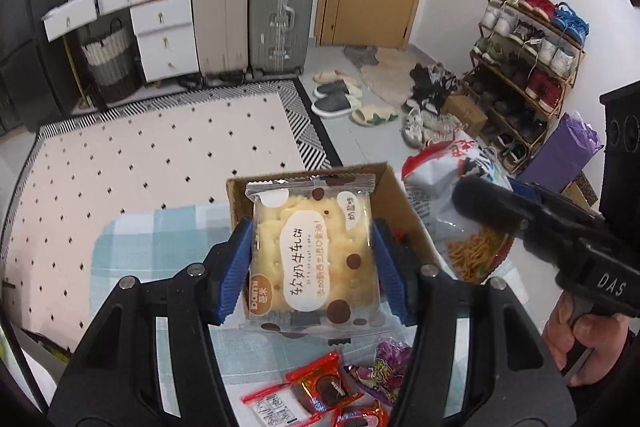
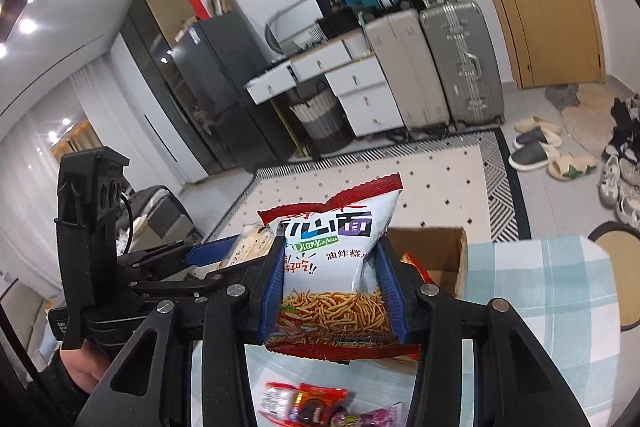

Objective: Organize snacks
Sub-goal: 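Carry both packs over the cardboard box and open both grippers to drop them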

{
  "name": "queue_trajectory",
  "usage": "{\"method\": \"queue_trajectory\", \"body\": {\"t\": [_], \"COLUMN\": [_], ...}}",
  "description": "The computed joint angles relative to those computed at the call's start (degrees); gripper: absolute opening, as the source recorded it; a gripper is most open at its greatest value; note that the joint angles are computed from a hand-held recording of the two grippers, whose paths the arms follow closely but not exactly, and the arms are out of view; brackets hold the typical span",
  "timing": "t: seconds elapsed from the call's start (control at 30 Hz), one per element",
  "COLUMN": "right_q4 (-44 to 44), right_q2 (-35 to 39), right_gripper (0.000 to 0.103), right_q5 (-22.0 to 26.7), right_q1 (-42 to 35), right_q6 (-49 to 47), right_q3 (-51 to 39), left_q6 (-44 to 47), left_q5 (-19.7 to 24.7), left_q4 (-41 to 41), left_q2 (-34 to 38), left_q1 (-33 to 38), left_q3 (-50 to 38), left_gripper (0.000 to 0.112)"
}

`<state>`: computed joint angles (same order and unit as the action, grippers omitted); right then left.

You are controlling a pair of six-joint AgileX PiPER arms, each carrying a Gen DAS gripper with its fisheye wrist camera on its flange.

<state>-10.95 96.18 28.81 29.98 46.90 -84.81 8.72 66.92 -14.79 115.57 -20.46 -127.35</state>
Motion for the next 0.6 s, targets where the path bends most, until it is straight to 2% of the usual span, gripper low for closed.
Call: {"method": "queue_trajectory", "body": {"t": [0.27, 0.33, 0.53, 0.6], "right_q4": [9.3, 10.2, 14.9, 12.3], "right_q2": [7.4, 9.1, 12.9, 13.7], "right_gripper": [0.044, 0.044, 0.044, 0.044], "right_q5": [-4.9, -5.8, -7.4, -6.5], "right_q1": [-4.5, -5.3, -6.5, -6.0], "right_q6": [-11.0, -12.7, -19.2, -17.6], "right_q3": [2.8, 2.8, 2.0, 1.1], "left_q6": [0.3, 0.9, 1.2, 1.2], "left_q5": [-5.3, -7.7, -8.5, -8.4], "left_q4": [-0.3, -0.1, 0.4, 0.7], "left_q2": [9.5, 11.7, 18.6, 20.6], "left_q1": [0.0, -0.3, -1.2, -1.4], "left_q3": [0.5, 0.4, -5.8, -8.4], "left_gripper": [0.056, 0.056, 0.056, 0.056]}}
